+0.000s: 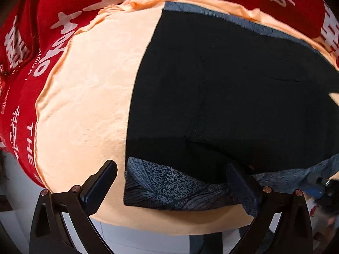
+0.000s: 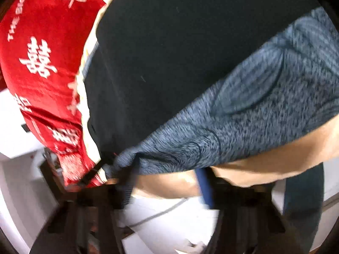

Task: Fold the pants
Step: 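Lower both grippers onto the pant leg hems and grasp them, then lift the hems with both grippers and fold them over toward the waistband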

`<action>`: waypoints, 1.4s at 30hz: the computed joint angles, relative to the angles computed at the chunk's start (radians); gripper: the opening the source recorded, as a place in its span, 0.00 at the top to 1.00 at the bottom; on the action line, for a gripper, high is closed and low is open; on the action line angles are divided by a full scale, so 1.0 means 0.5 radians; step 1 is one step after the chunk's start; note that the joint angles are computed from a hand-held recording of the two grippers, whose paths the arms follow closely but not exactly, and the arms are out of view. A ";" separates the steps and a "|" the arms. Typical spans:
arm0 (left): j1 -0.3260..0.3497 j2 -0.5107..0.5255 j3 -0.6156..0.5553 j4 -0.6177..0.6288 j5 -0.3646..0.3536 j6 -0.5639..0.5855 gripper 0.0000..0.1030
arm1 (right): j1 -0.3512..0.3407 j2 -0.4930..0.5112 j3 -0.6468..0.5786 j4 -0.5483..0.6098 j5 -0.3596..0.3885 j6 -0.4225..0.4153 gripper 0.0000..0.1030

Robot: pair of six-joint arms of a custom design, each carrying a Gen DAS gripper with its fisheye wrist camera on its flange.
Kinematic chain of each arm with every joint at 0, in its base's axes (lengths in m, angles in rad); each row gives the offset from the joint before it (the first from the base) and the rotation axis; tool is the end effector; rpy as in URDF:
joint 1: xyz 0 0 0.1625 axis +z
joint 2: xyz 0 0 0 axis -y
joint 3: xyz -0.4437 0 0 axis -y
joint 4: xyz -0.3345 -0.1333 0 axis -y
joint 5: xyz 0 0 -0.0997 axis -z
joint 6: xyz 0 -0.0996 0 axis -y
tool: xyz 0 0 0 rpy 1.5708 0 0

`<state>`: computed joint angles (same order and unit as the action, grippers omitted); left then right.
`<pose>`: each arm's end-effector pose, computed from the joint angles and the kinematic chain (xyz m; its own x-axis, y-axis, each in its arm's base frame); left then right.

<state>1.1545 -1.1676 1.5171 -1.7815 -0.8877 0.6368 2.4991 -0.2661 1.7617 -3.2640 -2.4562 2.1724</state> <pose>-0.0537 -0.6065 0.3658 -0.3038 0.8550 -0.4203 0.7228 0.4943 0.4829 0.4847 -0.2926 -0.0966 -0.3637 0.7196 -0.5915 0.8573 0.0102 -0.5147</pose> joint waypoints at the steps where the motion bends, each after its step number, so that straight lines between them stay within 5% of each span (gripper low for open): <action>1: 0.005 0.003 0.035 -0.037 0.059 0.018 0.00 | 0.005 -0.005 0.010 -0.056 -0.036 -0.067 0.86; 8: 0.085 0.075 -0.327 0.416 -0.095 -0.275 0.00 | 0.009 0.014 0.005 -0.106 0.001 -0.191 0.80; 9: 0.097 0.085 -0.383 0.499 -0.138 -0.312 0.00 | 0.001 0.042 0.000 -0.198 -0.014 -0.230 0.76; 11: 0.141 0.133 -0.567 0.752 -0.275 -0.438 0.00 | -0.029 0.106 -0.019 -0.434 0.007 -0.398 0.52; 13: 0.182 0.174 -0.700 0.933 -0.385 -0.548 0.00 | -0.095 0.153 -0.085 -0.572 0.069 -0.653 0.49; 16: 0.231 0.211 -0.815 1.111 -0.500 -0.691 0.00 | -0.188 0.211 -0.181 -0.690 0.163 -0.845 0.50; 19: 0.263 0.248 -0.898 1.228 -0.635 -0.779 0.00 | -0.230 0.221 -0.252 -0.806 0.203 -1.004 0.72; 23: 0.299 0.278 -0.924 1.296 -0.919 -0.889 0.00 | -0.211 0.151 -0.277 -0.774 0.180 -1.115 0.72; 29: 0.317 0.307 -0.893 1.187 -1.163 -1.094 0.00 | -0.174 0.086 -0.267 -0.680 0.199 -1.183 0.72; 32: 0.274 0.310 -0.812 1.034 -1.128 -1.104 0.00 | -0.168 0.093 -0.241 -0.675 0.226 -1.171 0.72; 35: 0.225 0.321 -0.760 1.028 -0.985 -1.088 0.22 | -0.144 0.118 -0.198 -0.671 0.198 -1.075 0.70; 39: 0.222 0.319 -0.777 1.051 -0.921 -1.048 0.48 | -0.049 0.107 -0.061 -0.479 0.073 -0.695 0.70; 42: 0.227 0.352 -0.852 1.128 -0.935 -1.033 0.52 | 0.069 0.104 0.035 -0.333 -0.108 -0.318 0.70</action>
<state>1.2681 -0.9918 1.0910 -1.2174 -1.3554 0.1204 2.5334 -0.2139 1.7791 -3.4306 -2.5102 2.0135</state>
